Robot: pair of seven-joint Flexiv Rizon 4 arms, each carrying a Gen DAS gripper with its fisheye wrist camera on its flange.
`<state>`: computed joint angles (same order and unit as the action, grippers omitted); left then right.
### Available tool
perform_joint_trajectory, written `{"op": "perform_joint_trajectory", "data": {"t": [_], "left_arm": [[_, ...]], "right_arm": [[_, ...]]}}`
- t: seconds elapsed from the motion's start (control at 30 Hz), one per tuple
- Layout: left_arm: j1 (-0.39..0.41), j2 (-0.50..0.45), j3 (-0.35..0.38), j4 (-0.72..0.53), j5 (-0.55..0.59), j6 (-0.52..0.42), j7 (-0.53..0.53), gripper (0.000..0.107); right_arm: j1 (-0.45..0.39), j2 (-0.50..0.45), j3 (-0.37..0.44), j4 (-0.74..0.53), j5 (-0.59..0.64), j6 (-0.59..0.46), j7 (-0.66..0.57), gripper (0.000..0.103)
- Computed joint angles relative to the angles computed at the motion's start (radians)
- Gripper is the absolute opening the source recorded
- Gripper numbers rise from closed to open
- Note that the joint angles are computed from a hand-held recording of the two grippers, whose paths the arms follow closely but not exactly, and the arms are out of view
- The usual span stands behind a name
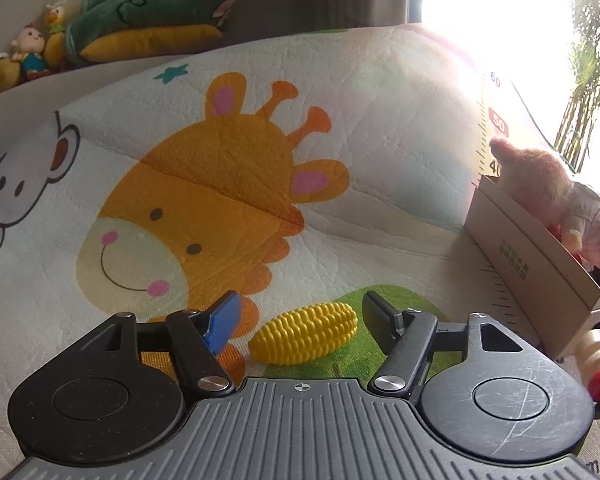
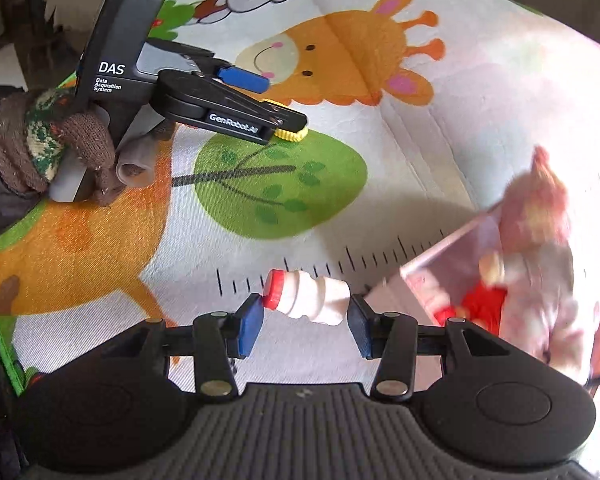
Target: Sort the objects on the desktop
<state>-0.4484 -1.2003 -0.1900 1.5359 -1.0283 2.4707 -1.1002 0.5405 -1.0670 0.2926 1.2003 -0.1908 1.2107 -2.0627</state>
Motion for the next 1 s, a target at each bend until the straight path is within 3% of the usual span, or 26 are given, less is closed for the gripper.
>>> {"op": "perform_joint_trajectory", "data": {"t": [0.2,0.4,0.5,0.7,0.8,0.87,0.93,1.0], "left_arm": [[-0.043,0.005,-0.033,-0.026,-0.091,-0.014,0.071,0.064],[-0.095,-0.031,-0.087,-0.165,-0.269,0.0,0.349,0.064],[-0.077,-0.029,-0.125,-0.176,-0.286,0.038,0.396,0.073],[-0.016,0.03,-0.18,-0.102,-0.313,-0.02,0.474,0.073],[-0.004,0.047,-0.162,-0.049,-0.218,-0.087,0.375,0.074],[0.017,0.057,-0.149,-0.005,-0.086,-0.136,0.263,0.074],[0.055,0.059,-0.157,0.03,0.073,-0.167,0.156,0.077],[0.075,0.062,-0.158,0.05,0.183,-0.184,0.102,0.082]], "right_arm": [[-0.063,0.027,0.021,0.127,0.034,0.153,0.021,0.046],[-0.131,0.017,0.069,0.196,0.028,0.271,0.048,0.046],[-0.153,0.011,0.087,0.232,0.009,0.337,0.066,0.046],[-0.181,-0.012,0.107,0.253,-0.046,0.39,0.128,0.046],[-0.192,-0.027,0.116,0.238,-0.067,0.388,0.167,0.046],[-0.184,-0.027,0.1,0.239,-0.069,0.406,0.204,0.048],[-0.153,-0.02,0.049,0.256,-0.064,0.466,0.249,0.055],[-0.081,-0.012,-0.056,0.286,-0.035,0.568,0.303,0.07]]}}
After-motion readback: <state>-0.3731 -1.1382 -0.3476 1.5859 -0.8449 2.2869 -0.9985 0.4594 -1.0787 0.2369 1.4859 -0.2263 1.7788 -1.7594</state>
